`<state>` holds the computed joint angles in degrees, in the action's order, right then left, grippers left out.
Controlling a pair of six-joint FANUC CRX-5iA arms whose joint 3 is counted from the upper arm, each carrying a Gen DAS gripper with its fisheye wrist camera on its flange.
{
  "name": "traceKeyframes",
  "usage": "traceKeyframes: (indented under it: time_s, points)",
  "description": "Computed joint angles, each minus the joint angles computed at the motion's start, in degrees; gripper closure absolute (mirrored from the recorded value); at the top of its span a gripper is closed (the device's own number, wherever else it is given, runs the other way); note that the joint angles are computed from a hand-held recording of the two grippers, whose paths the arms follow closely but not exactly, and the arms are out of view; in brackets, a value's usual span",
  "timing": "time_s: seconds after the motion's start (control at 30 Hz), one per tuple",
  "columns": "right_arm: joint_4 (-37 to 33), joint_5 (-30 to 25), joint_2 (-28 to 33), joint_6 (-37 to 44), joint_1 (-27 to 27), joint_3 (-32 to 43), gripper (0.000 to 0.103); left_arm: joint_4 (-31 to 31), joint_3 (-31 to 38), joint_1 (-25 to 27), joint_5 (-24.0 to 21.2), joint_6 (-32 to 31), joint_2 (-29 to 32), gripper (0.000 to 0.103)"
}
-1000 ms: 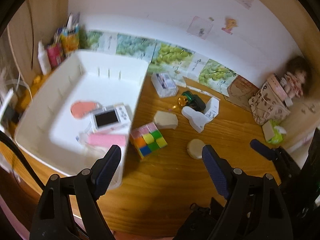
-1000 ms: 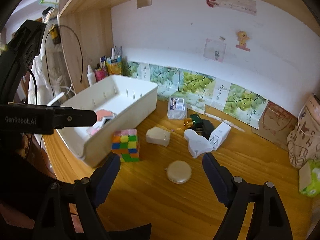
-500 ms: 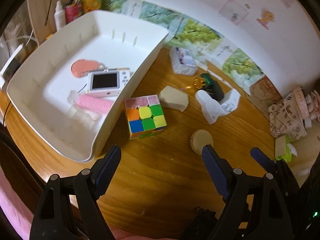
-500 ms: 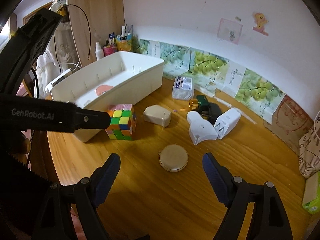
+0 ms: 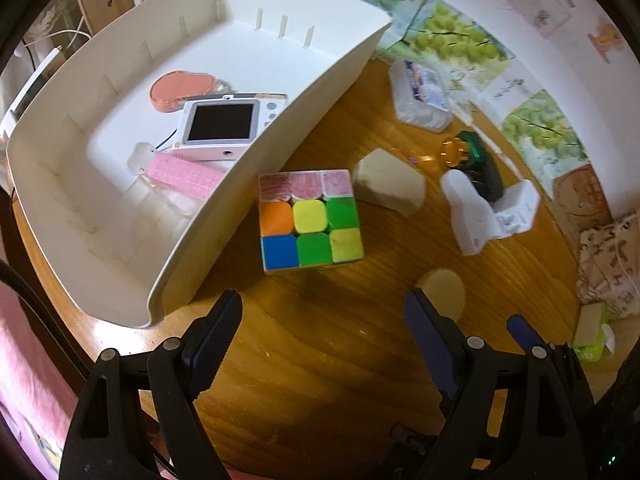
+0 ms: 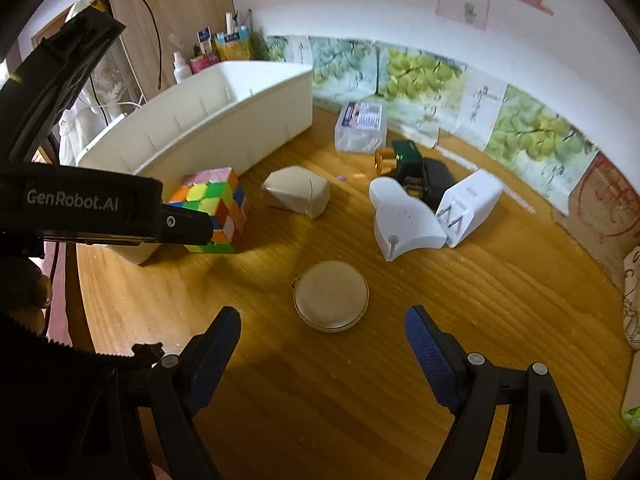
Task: Organize rigid objects
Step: 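Move the left tool to the Rubik's cube while the right tool reaches the beige compact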
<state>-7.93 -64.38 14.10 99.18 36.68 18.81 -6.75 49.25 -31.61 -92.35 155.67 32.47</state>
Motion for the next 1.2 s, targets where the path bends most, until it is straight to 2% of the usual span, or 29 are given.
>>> traceKeyframes:
  time_s: [0.6,0.87,1.13,1.2]
  points:
    - [0.14,-4.00,6.04,-0.65,0.26,4.75,0.018,0.51,11.86,1.81,-10.71,-0.58,9.03,0.017]
    - [0.46,-4.98,7.69,-0.23,0.40,5.95,0.018,-0.15,16.52,2.02,-13.71,1.19,11.97,0.018]
    - [0.72,-3.66,8.12,2.28,0.95,5.65,0.019,-0.40,21.73,2.11,-17.12,1.27,15.28,0.018]
    - [1.51,-2.57,7.82,2.93,1.21,4.93,0.023,-0.50,22.98,2.07,-17.66,1.28,16.06,0.018]
